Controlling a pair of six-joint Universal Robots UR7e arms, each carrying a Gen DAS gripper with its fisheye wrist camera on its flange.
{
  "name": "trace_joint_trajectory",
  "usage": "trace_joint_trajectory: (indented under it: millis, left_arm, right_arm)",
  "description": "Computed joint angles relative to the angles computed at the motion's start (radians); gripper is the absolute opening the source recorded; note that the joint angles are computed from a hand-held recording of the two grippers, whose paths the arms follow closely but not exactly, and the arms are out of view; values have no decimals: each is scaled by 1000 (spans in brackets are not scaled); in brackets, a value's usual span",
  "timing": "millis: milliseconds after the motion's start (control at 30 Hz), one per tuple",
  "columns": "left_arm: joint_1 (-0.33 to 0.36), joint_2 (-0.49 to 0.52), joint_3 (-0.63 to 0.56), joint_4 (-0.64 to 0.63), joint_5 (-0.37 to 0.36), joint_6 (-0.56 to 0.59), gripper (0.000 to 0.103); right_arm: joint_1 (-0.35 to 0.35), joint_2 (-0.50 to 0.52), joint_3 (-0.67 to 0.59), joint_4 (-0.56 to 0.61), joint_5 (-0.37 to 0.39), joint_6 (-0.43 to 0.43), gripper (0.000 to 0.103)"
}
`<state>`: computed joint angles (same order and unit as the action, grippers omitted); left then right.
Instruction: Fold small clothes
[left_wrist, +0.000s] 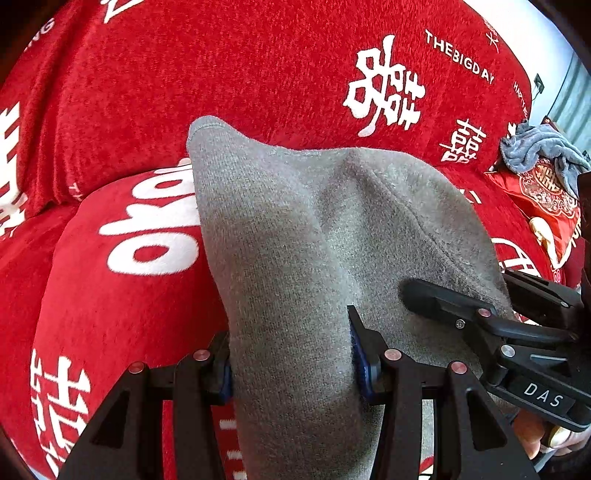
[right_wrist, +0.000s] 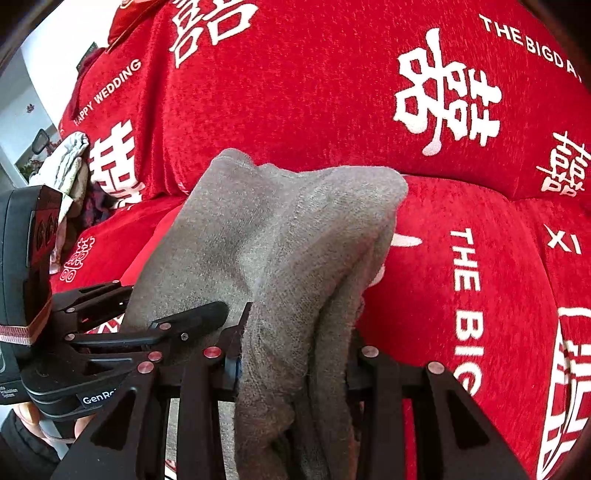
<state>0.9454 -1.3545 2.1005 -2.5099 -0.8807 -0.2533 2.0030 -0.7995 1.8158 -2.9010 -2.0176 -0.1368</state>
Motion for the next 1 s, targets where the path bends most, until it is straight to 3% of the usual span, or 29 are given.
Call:
trace_joint_trajectory:
  millis: [1000]
  left_arm:
    - [-97, -203, 212, 36, 64, -98, 50]
  right_arm:
    - [88, -34, 163, -118, -31, 19, 38]
